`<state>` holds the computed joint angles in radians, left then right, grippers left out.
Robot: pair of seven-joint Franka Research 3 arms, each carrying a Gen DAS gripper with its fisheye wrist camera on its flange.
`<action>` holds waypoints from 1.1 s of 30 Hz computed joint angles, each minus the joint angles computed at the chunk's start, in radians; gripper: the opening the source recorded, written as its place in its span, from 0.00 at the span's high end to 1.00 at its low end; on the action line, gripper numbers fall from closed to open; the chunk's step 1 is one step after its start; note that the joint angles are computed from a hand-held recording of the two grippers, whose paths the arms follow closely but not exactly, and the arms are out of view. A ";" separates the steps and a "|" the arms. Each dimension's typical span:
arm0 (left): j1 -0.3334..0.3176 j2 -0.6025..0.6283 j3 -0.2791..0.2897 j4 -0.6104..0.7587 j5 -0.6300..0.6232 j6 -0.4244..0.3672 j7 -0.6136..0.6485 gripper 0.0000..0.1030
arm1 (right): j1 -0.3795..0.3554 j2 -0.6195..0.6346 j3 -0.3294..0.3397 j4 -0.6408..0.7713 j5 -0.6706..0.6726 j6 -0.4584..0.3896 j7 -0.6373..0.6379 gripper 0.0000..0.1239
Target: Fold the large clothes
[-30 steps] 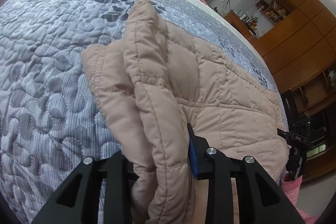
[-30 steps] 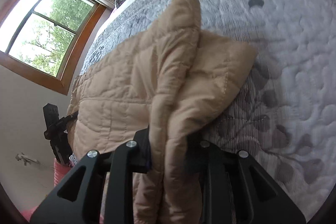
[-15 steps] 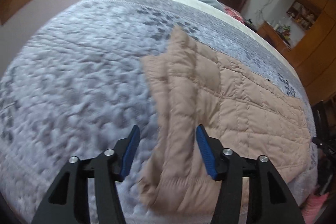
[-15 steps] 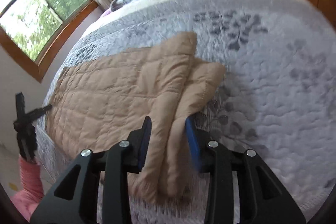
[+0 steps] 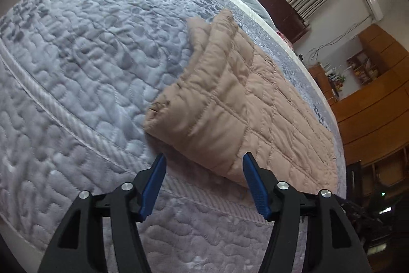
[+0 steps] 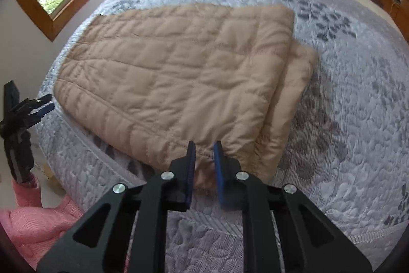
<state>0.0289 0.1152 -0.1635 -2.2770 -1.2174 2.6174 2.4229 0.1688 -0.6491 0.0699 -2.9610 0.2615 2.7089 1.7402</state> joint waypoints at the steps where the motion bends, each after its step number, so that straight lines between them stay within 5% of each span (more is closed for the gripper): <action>1: -0.004 0.011 -0.005 0.005 -0.018 0.010 0.002 0.37 | 0.014 0.021 -0.022 -0.004 0.019 0.015 -0.012 0.91; 7: 0.010 0.093 -0.024 0.069 -0.077 0.014 -0.017 0.37 | 0.098 0.103 -0.125 -0.020 0.168 0.104 -0.110 0.93; 13: 0.027 0.175 -0.052 0.151 -0.092 0.029 -0.052 0.35 | 0.085 0.093 -0.116 -0.023 0.220 0.092 -0.140 0.95; 19: 0.070 0.181 -0.085 0.160 -0.208 0.016 -0.017 0.80 | 0.060 0.083 -0.105 -0.015 0.228 0.052 -0.141 0.96; 22: 0.051 0.148 -0.073 0.138 -0.274 0.034 0.070 0.82 | 0.046 0.079 -0.111 -0.011 0.229 0.031 -0.151 0.97; 24: 0.027 0.190 -0.053 0.166 -0.200 0.049 0.008 0.82 | 0.047 0.092 -0.114 -0.002 0.238 0.030 -0.158 0.97; 26: 0.037 0.257 -0.045 0.219 -0.133 0.000 -0.073 0.81 | 0.044 0.093 -0.122 -0.001 0.245 0.028 -0.174 0.97; 28: 0.090 0.300 -0.073 0.249 -0.188 -0.062 -0.027 0.81 | 0.042 0.093 -0.123 -0.006 0.254 0.036 -0.183 0.97; 33: 0.088 0.282 -0.092 0.246 -0.178 -0.014 -0.007 0.84 | 0.037 0.080 -0.127 -0.021 0.274 0.047 -0.197 0.97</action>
<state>0.1166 0.3968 -0.2556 -2.0310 -1.3957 2.6030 2.4160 0.2062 -0.5687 -0.0576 -2.9821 0.5359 2.7562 1.5433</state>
